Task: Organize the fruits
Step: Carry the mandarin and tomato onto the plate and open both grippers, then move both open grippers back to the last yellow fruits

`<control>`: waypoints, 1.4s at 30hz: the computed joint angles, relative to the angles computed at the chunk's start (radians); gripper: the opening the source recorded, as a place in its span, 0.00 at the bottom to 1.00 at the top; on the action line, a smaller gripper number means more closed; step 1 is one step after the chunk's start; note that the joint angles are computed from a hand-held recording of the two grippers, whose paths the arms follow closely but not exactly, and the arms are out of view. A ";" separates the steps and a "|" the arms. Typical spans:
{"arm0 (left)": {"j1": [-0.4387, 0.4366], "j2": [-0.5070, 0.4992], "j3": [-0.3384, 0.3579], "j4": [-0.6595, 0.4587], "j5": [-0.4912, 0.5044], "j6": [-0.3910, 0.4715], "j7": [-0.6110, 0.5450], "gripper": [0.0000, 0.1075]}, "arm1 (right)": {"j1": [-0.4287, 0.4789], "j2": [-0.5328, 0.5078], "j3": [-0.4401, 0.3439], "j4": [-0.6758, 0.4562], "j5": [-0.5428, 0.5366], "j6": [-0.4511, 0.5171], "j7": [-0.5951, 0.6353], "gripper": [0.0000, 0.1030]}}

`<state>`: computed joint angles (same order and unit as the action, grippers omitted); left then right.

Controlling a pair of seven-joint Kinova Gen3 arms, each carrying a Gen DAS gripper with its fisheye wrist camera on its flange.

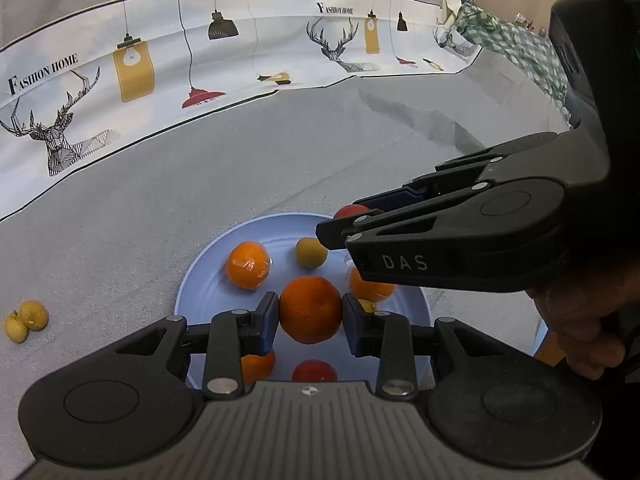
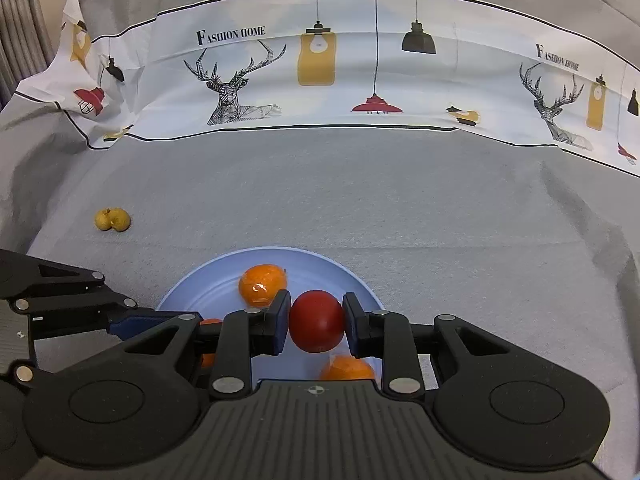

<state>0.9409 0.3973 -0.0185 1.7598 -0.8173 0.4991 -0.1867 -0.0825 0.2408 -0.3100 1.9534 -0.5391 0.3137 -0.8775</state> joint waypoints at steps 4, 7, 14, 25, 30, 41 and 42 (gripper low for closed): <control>-0.002 0.002 0.007 -0.005 0.004 0.015 -0.010 0.35 | -0.050 0.004 0.046 -0.012 0.062 0.013 -0.061 0.28; -0.006 0.002 0.010 -0.009 0.008 0.019 -0.016 0.35 | -0.059 0.006 0.050 -0.015 0.086 0.016 -0.086 0.28; -0.004 0.002 0.013 -0.012 0.007 0.026 -0.021 0.35 | -0.074 0.008 0.060 -0.020 0.132 0.024 -0.129 0.28; 0.015 -0.018 -0.014 0.010 -0.043 0.023 0.054 0.37 | -0.080 0.007 0.062 -0.027 0.163 0.016 -0.177 0.36; 0.033 -0.043 -0.022 0.038 -0.141 0.056 0.175 0.34 | -0.060 -0.010 0.039 0.000 0.135 -0.054 -0.185 0.39; 0.080 -0.164 -0.102 0.165 -0.270 0.232 0.557 0.07 | 0.155 -0.015 -0.296 0.054 0.070 -0.284 -0.275 0.10; 0.098 -0.187 -0.148 0.184 -0.238 0.238 0.598 0.07 | 0.177 -0.007 -0.342 0.056 0.055 -0.305 -0.265 0.08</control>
<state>1.0385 0.2100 -0.1666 1.9442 -1.0551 0.7366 0.4111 0.0943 0.2335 -0.6524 2.0097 -0.4843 0.0087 -1.1428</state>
